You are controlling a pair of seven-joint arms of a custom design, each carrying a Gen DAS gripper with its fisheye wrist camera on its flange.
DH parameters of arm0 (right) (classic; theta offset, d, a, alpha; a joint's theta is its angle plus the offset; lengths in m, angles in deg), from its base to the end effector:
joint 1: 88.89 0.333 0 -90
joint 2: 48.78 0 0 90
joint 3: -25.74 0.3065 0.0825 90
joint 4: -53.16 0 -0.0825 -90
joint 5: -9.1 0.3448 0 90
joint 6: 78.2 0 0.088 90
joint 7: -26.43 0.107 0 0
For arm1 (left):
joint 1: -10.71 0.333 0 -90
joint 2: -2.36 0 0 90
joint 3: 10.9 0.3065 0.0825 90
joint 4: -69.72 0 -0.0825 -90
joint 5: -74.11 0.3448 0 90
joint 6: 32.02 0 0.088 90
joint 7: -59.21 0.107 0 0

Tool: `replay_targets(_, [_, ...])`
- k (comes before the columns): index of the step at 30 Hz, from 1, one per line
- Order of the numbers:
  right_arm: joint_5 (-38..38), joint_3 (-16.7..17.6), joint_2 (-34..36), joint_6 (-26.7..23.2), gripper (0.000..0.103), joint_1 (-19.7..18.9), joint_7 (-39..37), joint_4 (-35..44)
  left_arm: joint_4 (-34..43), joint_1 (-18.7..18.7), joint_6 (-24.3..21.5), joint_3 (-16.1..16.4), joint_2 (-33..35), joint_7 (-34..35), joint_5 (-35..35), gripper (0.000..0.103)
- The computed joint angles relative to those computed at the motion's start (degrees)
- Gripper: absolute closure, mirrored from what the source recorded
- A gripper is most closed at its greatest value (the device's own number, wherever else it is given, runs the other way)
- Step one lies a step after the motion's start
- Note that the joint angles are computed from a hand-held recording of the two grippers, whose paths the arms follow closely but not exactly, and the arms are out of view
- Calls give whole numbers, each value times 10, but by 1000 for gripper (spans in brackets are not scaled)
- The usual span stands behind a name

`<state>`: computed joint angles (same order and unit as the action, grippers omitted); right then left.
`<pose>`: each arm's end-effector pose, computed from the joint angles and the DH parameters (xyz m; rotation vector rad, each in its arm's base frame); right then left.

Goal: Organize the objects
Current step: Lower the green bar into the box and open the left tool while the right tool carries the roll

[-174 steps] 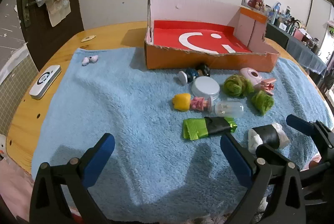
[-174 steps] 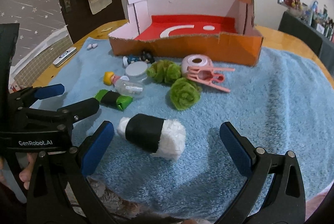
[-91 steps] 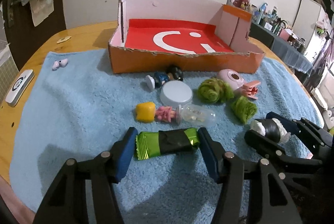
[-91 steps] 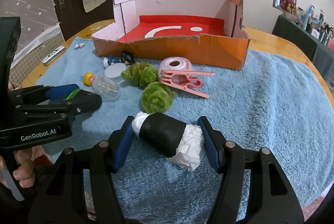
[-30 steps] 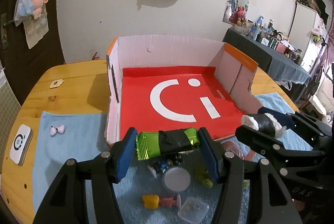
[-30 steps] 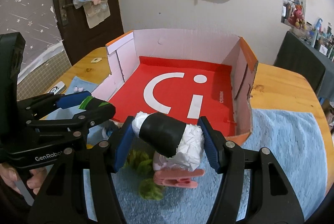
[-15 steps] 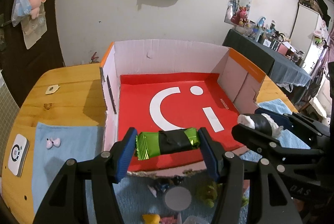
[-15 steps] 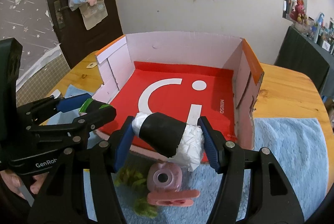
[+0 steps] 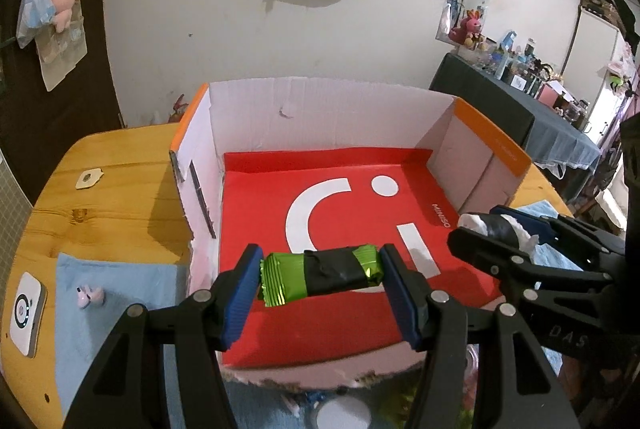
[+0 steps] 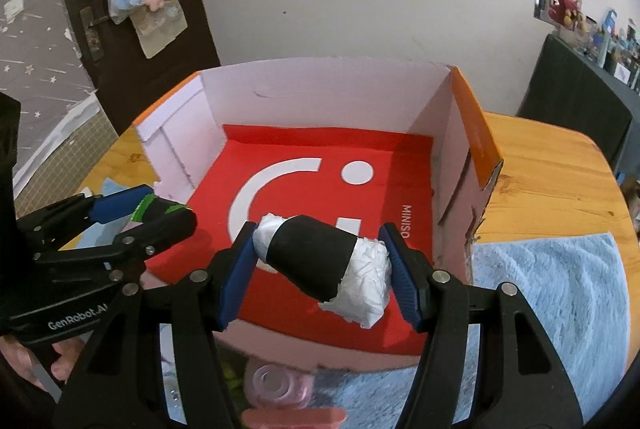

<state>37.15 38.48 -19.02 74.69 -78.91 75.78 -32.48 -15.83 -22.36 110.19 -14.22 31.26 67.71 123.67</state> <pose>0.6656 0.2272 0.4555 -2.1480 1.0324 -0.3123 0.5628 -0.4086 0.4394 -1.9631 1.5560 -0.7891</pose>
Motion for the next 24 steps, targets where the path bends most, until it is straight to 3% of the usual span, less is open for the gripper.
replay_targets(7, [-54, -24, 41, -32, 43, 20, 46, 58, 37, 9, -1, 1, 31, 31, -33, 41])
replay_targets(24, [-112, -35, 95, -91, 43, 26, 106, 134, 86, 13, -3, 17, 84, 98, -117, 41])
